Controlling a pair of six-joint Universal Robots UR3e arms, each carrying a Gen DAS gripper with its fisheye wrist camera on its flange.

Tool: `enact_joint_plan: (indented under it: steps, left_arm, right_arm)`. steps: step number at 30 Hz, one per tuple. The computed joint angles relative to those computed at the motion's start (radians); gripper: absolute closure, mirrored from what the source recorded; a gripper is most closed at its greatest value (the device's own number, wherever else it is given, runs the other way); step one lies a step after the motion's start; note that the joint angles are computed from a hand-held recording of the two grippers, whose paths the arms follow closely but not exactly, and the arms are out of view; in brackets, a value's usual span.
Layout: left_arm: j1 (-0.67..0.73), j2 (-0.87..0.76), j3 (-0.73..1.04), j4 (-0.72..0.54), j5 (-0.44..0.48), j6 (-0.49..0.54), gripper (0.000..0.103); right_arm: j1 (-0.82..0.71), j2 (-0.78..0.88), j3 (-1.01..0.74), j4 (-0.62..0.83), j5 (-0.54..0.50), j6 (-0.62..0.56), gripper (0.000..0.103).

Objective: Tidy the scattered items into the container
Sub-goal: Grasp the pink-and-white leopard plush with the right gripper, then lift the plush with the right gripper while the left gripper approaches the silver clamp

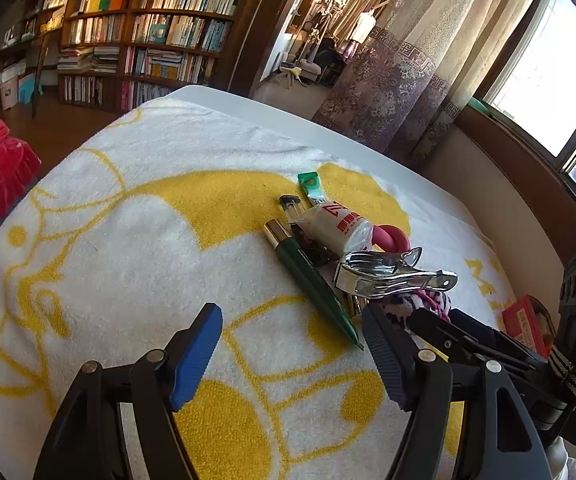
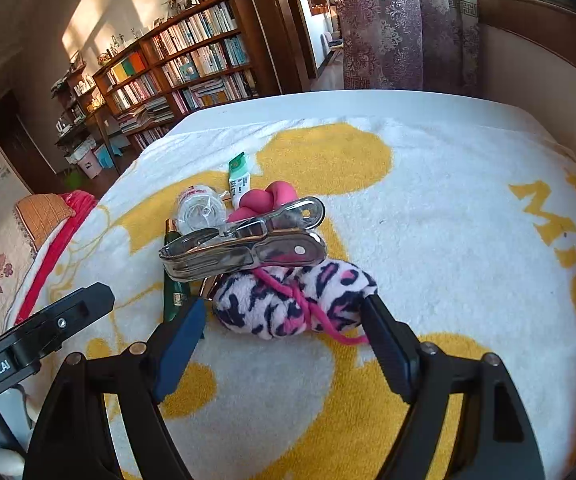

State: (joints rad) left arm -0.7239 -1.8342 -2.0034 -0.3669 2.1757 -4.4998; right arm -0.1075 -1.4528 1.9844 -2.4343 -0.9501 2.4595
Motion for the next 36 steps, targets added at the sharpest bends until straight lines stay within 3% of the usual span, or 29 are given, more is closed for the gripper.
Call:
enact_joint_plan:
  steps: [7,11,16,23,27,31,36]
  left_arm:
    - [0.004,-0.022,0.022,-0.006,-0.018,0.016,0.029]
    - [0.003,-0.038,0.044,-0.025,-0.02,0.023,0.029]
    - [-0.001,-0.046,0.052,-0.028,-0.015,0.028,0.029]
    - [-0.004,-0.067,0.073,-0.03,-0.018,0.049,0.029]
    - [-0.004,-0.09,0.099,-0.045,-0.019,0.063,0.029]
    - [-0.007,-0.111,0.123,-0.065,-0.009,0.078,0.029]
    - [-0.017,-0.15,0.2,-0.131,0.019,0.136,0.029]
  right_arm:
    - [0.006,0.034,0.012,-0.067,-0.01,0.018,0.021]
    - [-0.009,0.029,0.027,-0.078,0.011,0.01,0.041]
    - [-0.05,-0.032,0.071,-0.049,0.035,-0.027,0.051]
    - [-0.232,-0.211,0.185,0.028,0.107,-0.117,0.052]
    - [-0.313,-0.227,0.235,-0.054,0.107,-0.089,0.052]
    - [-0.314,-0.184,0.272,-0.262,0.047,0.008,0.052]
    - [-0.325,-0.177,0.266,-0.246,0.055,0.002,0.051]
